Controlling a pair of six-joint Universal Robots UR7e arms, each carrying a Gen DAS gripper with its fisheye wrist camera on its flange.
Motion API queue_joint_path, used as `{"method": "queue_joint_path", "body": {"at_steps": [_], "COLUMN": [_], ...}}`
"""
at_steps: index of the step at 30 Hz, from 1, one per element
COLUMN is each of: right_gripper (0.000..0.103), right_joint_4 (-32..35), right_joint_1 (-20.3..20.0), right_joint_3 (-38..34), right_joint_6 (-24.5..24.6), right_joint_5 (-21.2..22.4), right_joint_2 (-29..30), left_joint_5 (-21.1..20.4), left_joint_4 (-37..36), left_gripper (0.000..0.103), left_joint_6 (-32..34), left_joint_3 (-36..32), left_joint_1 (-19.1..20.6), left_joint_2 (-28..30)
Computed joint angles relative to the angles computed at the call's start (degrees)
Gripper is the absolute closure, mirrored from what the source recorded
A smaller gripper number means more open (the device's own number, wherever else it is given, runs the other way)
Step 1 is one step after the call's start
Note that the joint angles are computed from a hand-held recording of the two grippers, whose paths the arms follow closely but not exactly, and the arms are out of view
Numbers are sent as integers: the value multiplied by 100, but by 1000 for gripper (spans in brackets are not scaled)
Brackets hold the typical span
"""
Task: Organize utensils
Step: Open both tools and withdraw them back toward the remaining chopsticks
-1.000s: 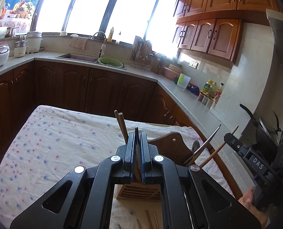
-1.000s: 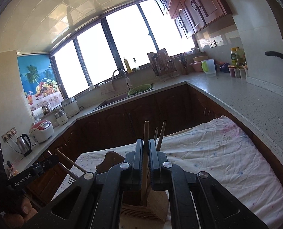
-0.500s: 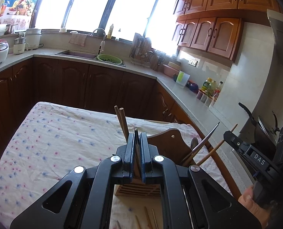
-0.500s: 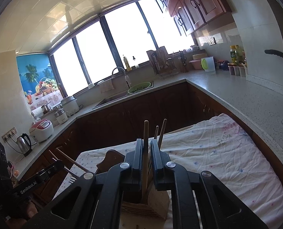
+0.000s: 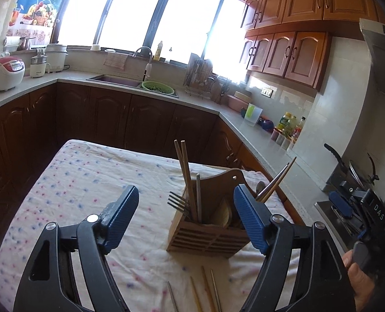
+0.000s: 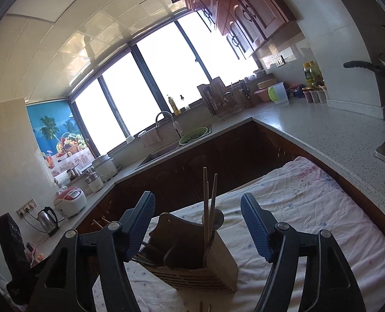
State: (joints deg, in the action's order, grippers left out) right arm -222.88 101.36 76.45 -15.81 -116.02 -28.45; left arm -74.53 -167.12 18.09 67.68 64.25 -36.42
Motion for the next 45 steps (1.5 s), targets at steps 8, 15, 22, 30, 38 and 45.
{"method": "queue_joint_path", "body": {"at_steps": [8,15,22,30,38,45], "right_gripper": [26,25,24,24,24,24], "right_joint_4": [-637,-836,-1061,-1027,-882,-643], "right_joint_1": [49,106,157,127,68,-4], "right_joint_3": [821,1327,1727,2022,2160,2177], "right_joint_6": [150,242,273,459,506,610], "right_joint_5": [-110,-347,-549,-658,-772,-819], "right_joint_2": [-152,-167,-164,-109,16,35], "left_joint_5": [438,450,356,1339,1417,1232], "left_joint_4": [-602,-313,-972,-799,-711,-375], "left_gripper": [20,5,0,0,0,0], "left_joint_6": [348,-144,-289,254,236,42], "left_joint_3": [1080,1612,2242,2572,2799,2754], "left_joint_1": [-4,131,239,143,173,217], "left_joint_2": [-562,-906,-1106,-1121,-1118,-1105]}}
